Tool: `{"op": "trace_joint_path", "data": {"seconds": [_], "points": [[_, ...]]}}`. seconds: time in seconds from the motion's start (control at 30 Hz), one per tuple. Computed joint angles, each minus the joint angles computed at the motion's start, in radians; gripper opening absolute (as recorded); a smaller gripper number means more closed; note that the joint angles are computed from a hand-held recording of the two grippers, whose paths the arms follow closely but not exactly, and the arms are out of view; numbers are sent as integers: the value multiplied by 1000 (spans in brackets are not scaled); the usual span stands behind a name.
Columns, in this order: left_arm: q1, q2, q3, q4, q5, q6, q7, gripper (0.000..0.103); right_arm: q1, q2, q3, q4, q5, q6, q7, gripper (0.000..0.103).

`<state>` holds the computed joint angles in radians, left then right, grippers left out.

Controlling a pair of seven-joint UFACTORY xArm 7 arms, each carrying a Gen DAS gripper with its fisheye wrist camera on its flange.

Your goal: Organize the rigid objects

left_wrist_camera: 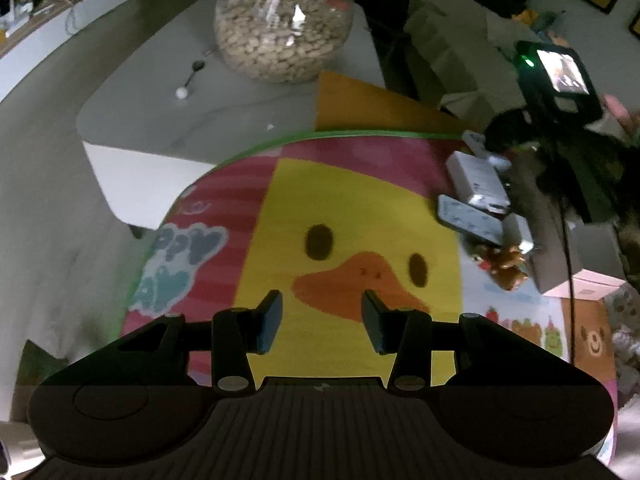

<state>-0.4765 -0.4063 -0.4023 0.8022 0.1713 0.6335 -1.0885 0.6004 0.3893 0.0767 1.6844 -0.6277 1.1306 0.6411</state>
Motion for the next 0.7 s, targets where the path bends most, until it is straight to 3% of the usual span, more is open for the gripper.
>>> {"op": "trace_joint_path", "data": {"seconds": [0.1, 0.3, 0.43, 0.5, 0.6, 0.67, 0.7], "points": [[8, 8, 10, -2, 1, -13, 6, 48, 23, -68, 21, -92, -20, -20, 42, 9], [5, 78, 19, 49, 18, -52, 66, 48, 15, -299, 114, -379, 84, -132, 213, 8], [-45, 156, 46, 108, -22, -86, 202, 48, -3, -465, 182, -575, 119, -246, 271, 8], [-88, 207, 64, 148, -74, -96, 325, 48, -16, -542, 212, -652, 147, -279, 298, 9], [-131, 270, 63, 204, -119, -87, 464, 48, -38, -645, 247, -737, 204, -266, 334, 21], [-147, 301, 54, 234, -122, -86, 500, 48, -55, -710, 272, -781, 253, -212, 373, 47], [-154, 314, 50, 247, -120, -87, 507, 48, -61, -738, 276, -809, 283, -203, 382, 49]]}}
